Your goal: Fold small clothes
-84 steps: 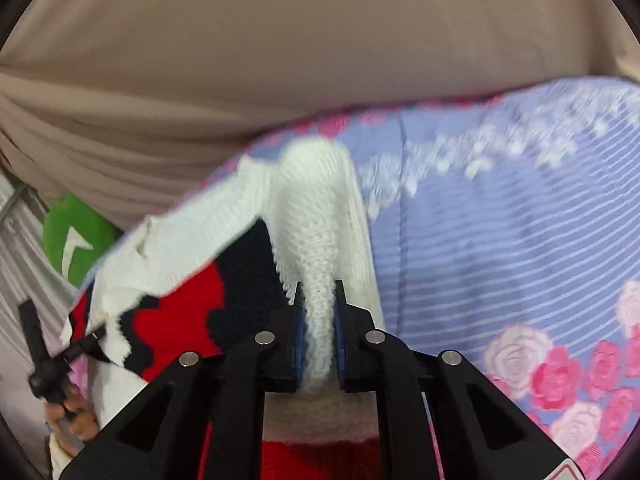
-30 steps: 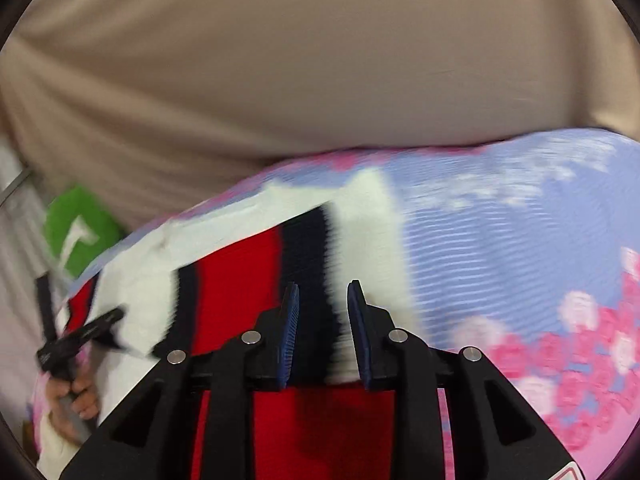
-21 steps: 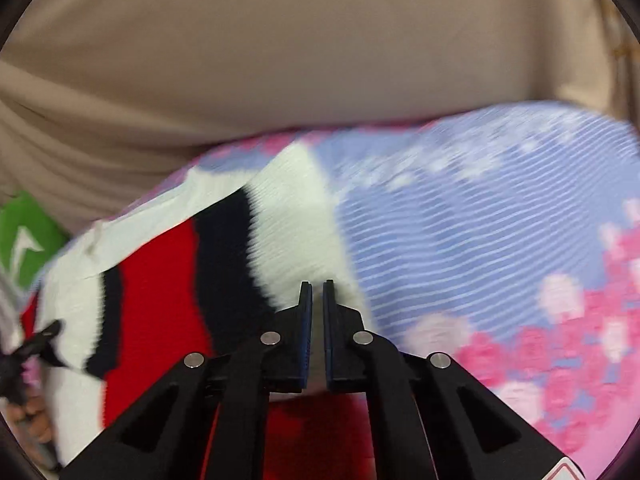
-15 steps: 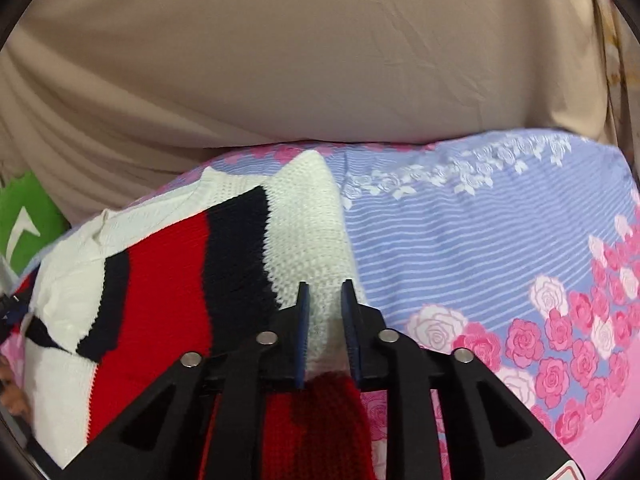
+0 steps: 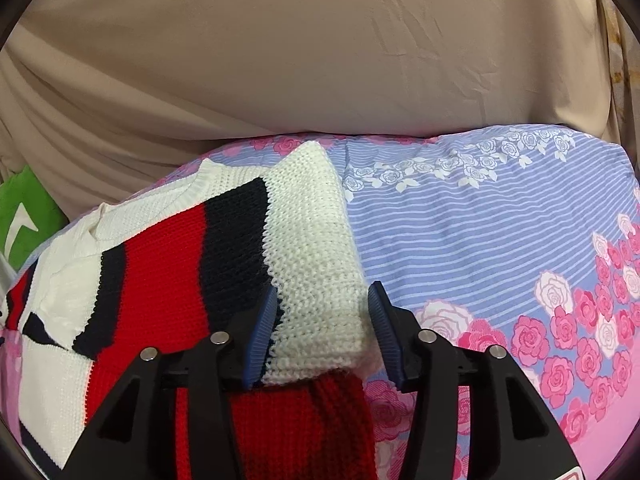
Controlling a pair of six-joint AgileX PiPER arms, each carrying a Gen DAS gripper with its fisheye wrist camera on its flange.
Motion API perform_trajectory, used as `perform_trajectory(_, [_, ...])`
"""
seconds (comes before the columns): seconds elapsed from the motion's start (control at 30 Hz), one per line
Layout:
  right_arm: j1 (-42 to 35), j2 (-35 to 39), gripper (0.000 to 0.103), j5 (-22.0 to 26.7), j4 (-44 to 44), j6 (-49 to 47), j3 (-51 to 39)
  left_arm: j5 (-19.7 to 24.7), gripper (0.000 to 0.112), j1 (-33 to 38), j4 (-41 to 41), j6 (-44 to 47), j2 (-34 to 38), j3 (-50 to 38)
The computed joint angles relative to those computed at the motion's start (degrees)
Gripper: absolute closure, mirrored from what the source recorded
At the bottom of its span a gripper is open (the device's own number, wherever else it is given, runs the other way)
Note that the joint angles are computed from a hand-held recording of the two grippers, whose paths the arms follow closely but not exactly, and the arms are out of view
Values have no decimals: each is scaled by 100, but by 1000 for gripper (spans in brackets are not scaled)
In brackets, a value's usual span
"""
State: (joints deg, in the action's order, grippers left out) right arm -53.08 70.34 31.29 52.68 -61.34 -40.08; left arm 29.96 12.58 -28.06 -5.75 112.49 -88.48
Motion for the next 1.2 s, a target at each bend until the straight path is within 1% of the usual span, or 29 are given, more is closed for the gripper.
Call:
perform_trajectory(0.03, [-16, 25, 54, 6, 8, 8, -11, 13, 61, -45, 200, -95, 47, -108])
perform_trajectory(0.07, [-39, 53, 54, 34, 19, 8, -30, 198, 82, -85, 288, 10, 132, -311])
perform_trajectory(0.1, [-54, 79, 54, 51, 29, 8, -45, 287, 103, -121, 256, 84, 150, -377])
perform_trajectory(0.13, [-56, 102, 54, 48, 45, 2, -52, 387, 105, -148, 308, 44, 151, -485])
perform_trajectory(0.17, [-54, 119, 54, 42, 41, 21, -60, 328, 105, -290, 584, -219, 72, -525])
perform_trajectory(0.23, [-20, 124, 54, 7, 26, 49, -61, -128, 105, -842, 1661, -1152, -444, -232])
perform_trajectory(0.27, [-15, 125, 54, 3, 30, 39, -64, -252, 105, -1157, 2234, -1581, -685, -142])
perform_trajectory(0.33, [19, 115, 54, -33, 10, 55, -59, -381, 106, -2067, 3379, -2234, -1269, 8])
perform_trajectory(0.37, [28, 112, 54, -41, 0, 61, -60, -312, 106, -2538, 3952, -2621, -1456, -30])
perform_trajectory(0.4, [29, 120, 54, -47, 22, 34, -57, -447, 106, -3111, 4525, -2863, -1693, 74])
perform_trajectory(0.43, [15, 126, 54, -40, 60, -5, -52, -378, 106, -3684, 5098, -3266, -1756, -17])
perform_trajectory(0.47, [-18, 131, 54, -5, 118, -60, -50, -177, 106, -4256, 5565, -3611, -1702, -226])
perform_trajectory(0.5, [-43, 135, 54, 20, 173, -112, -42, -89, 105, -4829, 5804, -3735, -1529, -470])
perform_trajectory(0.53, [-94, 147, 53, 82, 254, -195, -42, 208, 104, -5382, 5886, -3685, -1221, -881])
perform_trajectory(0.57, [-135, 158, 53, 131, 328, -267, -39, 390, 101, -5729, 5771, -3521, -915, -1221])
perform_trajectory(0.63, [-286, 199, 51, 334, 541, -491, -48, 725, 75, -6463, 5712, -3327, -135, -1842])
perform_trajectory(0.67, [-401, 230, 49, 486, 679, -636, -57, 915, 46, -6802, 5950, -3491, 328, -2119])
perform_trajectory(0.7, [-477, 248, 48, 581, 771, -727, -57, 998, 38, -7038, 6234, -3683, 607, -2191])
perform_trajectory(0.73, [-545, 276, 48, 684, 832, -780, -76, 1062, 39, -7196, 6500, -3838, 833, -2223])
perform_trajectory(0.8, [-685, 350, 48, 928, 952, -908, -125, 997, 39, -7405, 6900, -4135, 923, -1838])
perform_trajectory(0.83, [-716, 359, 48, 992, 1009, -965, -130, 807, 39, -7352, 6911, -4224, 793, -1519])
perform_trajectory(0.87, [-756, 345, 48, 1053, 1104, -1063, -114, 566, 39, -7248, 6887, -4345, 585, -1147])
perform_trajectory(0.9, [-802, 289, 48, 1119, 1266, -1247, -64, 260, 38, -7134, 6933, -4657, 226, -605])
perform_trajectory(0.97, [-805, 47, 48, 1167, 1639, -1721, 119, -195, 37, -6878, 7403, -5559, -389, 268])
perform_trajectory(1.0, [-708, -167, 48, 1125, 1832, -2036, 260, -269, 35, -6724, 7707, -6091, -710, 645])
perform_trajectory(1.03, [-535, -366, 48, 1075, 1945, -2289, 373, -315, 34, -6564, 8099, -6655, -942, 947])
perform_trajectory(1.1, [-153, -787, 44, 1241, 1790, -2464, 484, -484, 34, -6025, 8332, -7274, -1294, 1390])
perform_trajectory(1.13, [191, -981, 42, 1236, 1572, -2343, 486, -557, 34, -5774, 8216, -7276, -1299, 1429])
perform_trajectory(1.2, [1167, -1312, 33, 806, 1124, -1940, 516, -605, 34, -5296, 7422, -6808, -1222, 1376])
